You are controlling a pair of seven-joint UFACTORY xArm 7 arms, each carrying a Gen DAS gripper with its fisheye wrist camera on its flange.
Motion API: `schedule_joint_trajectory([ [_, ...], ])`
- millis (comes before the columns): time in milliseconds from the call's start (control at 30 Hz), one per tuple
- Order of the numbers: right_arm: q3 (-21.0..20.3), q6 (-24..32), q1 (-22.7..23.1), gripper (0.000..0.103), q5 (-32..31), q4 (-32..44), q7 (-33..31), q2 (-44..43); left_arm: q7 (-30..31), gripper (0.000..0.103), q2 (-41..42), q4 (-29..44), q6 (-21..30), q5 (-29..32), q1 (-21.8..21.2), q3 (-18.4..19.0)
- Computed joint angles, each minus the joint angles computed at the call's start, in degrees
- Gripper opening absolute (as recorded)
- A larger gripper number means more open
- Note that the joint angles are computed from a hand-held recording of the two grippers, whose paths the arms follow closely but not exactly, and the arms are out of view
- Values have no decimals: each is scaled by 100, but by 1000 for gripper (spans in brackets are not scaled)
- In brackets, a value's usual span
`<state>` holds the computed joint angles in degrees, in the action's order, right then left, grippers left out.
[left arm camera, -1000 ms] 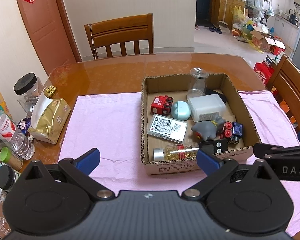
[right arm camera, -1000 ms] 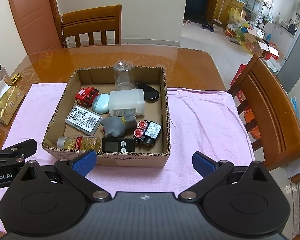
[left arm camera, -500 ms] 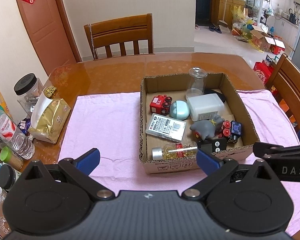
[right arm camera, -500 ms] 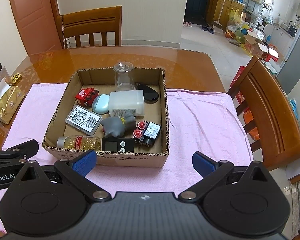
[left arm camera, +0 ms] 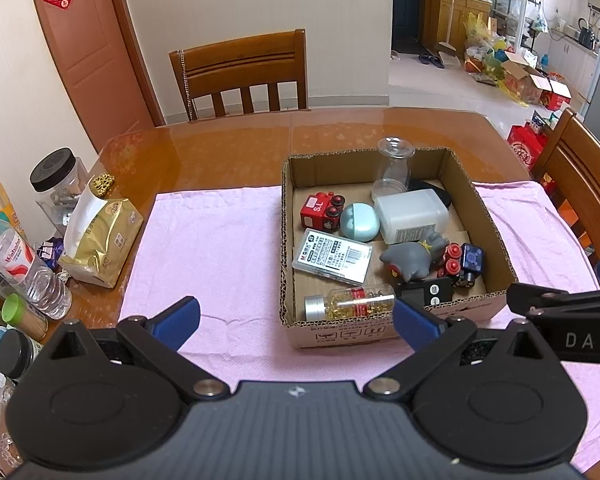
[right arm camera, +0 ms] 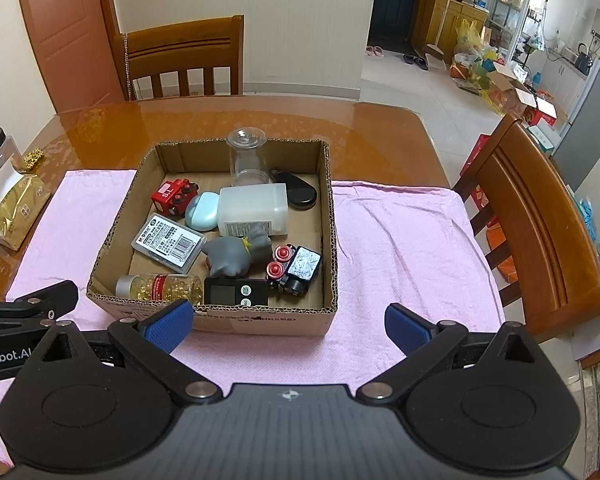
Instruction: Organize rigid objects
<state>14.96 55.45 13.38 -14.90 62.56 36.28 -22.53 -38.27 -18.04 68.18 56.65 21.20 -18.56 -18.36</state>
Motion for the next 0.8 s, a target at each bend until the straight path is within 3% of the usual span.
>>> schedule_joint_trajectory([
  [800, -12, 1, 1, 103, 0, -4, -29, -18, -42, 102, 28, 61, 78, 80, -1, -9],
])
